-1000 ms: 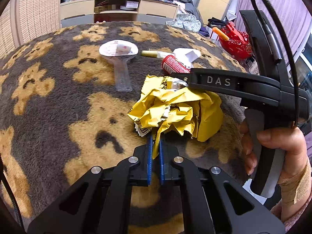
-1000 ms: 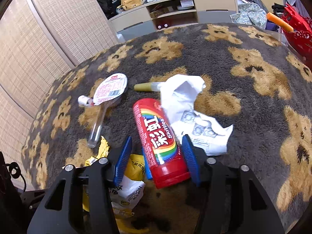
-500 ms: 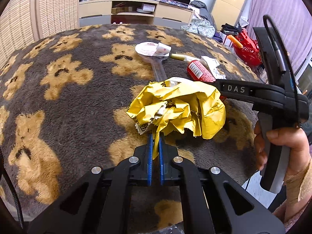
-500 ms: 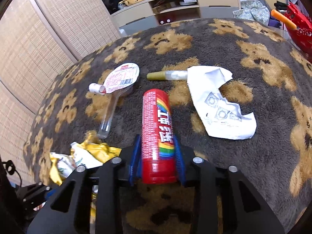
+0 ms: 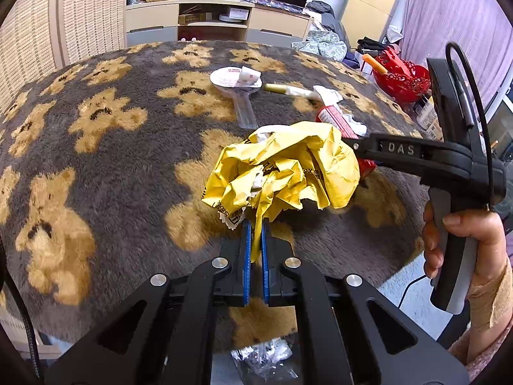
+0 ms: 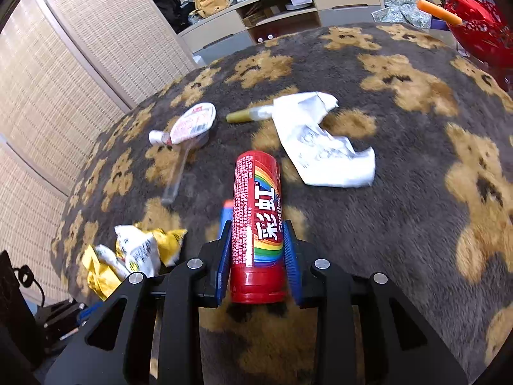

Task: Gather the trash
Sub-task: 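Grasp the gold wrapper with the left tool while the right tool grips the red can, then lower the gold wrapper and red can into the bin and open both tools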

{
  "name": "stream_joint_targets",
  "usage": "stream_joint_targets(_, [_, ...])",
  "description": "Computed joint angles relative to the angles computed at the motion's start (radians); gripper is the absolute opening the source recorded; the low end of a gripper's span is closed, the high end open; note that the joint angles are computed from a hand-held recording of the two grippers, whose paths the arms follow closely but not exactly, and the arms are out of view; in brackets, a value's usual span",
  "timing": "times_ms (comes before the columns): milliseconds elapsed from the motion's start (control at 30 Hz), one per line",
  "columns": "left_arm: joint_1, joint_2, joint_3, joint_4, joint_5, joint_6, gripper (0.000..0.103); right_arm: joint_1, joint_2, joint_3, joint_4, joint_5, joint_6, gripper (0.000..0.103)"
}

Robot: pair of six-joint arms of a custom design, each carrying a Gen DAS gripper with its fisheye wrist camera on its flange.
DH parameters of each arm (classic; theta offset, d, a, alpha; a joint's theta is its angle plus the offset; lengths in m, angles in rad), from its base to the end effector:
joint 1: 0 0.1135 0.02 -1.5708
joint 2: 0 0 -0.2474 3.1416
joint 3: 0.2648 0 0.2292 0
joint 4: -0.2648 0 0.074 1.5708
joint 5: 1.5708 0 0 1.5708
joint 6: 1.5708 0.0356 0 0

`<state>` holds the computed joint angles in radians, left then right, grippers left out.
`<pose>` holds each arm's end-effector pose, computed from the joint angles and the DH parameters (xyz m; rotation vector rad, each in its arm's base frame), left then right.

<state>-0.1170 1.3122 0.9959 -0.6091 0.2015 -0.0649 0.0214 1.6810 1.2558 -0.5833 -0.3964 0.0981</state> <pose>0.2486 -0.0364 0.2539 0.1495 2.4947 -0.3273 0.3301 0.0208 0.2324 -0.0500 2.5549 0.5554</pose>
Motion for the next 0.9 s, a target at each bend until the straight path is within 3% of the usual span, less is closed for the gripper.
stream_joint_targets(200, [-0.016, -0.095, -0.06, -0.03, 0.002, -0.018, 0.004, -0.039, -0.127, -0.136, -0.008, -0.018, -0.033, 0.031])
stream_joint_targets(500, [-0.027, -0.369, -0.172, -0.16, 0.034, -0.029, 0.004, -0.052, -0.411, -0.373, -0.046, -0.014, -0.087, 0.031])
stream_joint_targets(900, [-0.068, -0.785, -0.33, -0.41, 0.028, -0.085, 0.004, -0.037, -0.856, -0.618, -0.257, -0.021, -0.104, 0.031])
